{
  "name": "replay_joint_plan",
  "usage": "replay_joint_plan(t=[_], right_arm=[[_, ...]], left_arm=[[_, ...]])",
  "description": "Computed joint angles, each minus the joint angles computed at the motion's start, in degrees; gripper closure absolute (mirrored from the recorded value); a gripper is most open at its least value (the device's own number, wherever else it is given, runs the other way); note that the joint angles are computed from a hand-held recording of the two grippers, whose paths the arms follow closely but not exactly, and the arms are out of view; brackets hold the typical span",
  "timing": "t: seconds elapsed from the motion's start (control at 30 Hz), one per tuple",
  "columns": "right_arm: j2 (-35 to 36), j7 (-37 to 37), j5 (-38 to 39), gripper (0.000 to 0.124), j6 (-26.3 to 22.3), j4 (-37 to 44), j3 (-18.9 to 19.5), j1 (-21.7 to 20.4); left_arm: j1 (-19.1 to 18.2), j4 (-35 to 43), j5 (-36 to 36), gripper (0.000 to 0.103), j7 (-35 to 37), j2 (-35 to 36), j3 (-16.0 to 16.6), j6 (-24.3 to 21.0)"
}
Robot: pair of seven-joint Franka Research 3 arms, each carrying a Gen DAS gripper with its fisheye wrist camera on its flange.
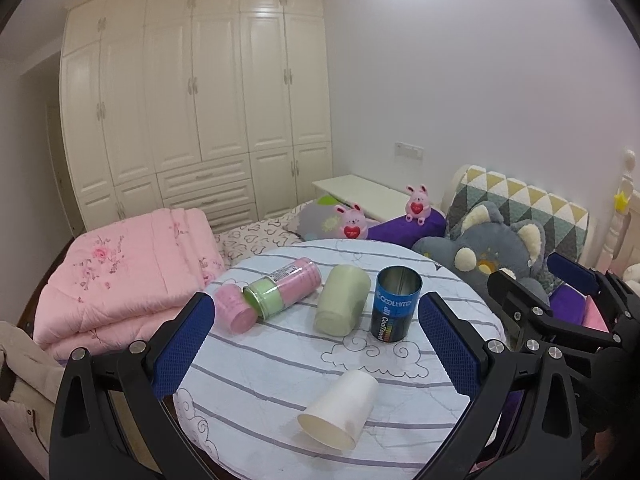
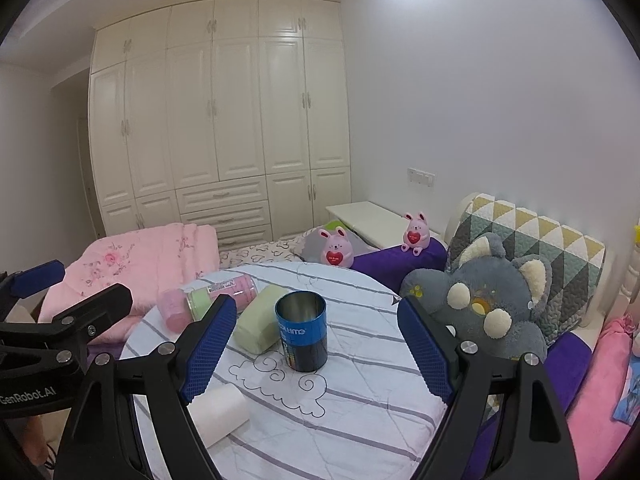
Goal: Flip cup upright
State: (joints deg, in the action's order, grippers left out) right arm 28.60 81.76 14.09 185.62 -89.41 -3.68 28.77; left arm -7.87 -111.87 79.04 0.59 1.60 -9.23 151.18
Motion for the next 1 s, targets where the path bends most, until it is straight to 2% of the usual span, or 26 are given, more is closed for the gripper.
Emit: replay_joint_plan(t=[0.33, 0.83, 1.0], right_arm=[[-0.2, 1.2, -0.6, 0.040, -1.0, -0.1, -1.8, 1.2], [-0.5, 1.1, -0.8, 0.040, -1.6, -0.6, 1.1, -1.6], [-0.3, 1.4, -0.9, 0.040, -2.1, -0.2, 0.9, -1.5]], left_arm=[[-0.2, 0.7, 0.8, 0.000, 0.2, 0.7, 0.2, 0.2], [-0.9, 1.6, -0.4, 0.000, 1.8, 1.6, 0.4, -0.3], [-1.0, 1.7, -0.3, 0.000, 1.7, 1.8, 0.4, -0.7]])
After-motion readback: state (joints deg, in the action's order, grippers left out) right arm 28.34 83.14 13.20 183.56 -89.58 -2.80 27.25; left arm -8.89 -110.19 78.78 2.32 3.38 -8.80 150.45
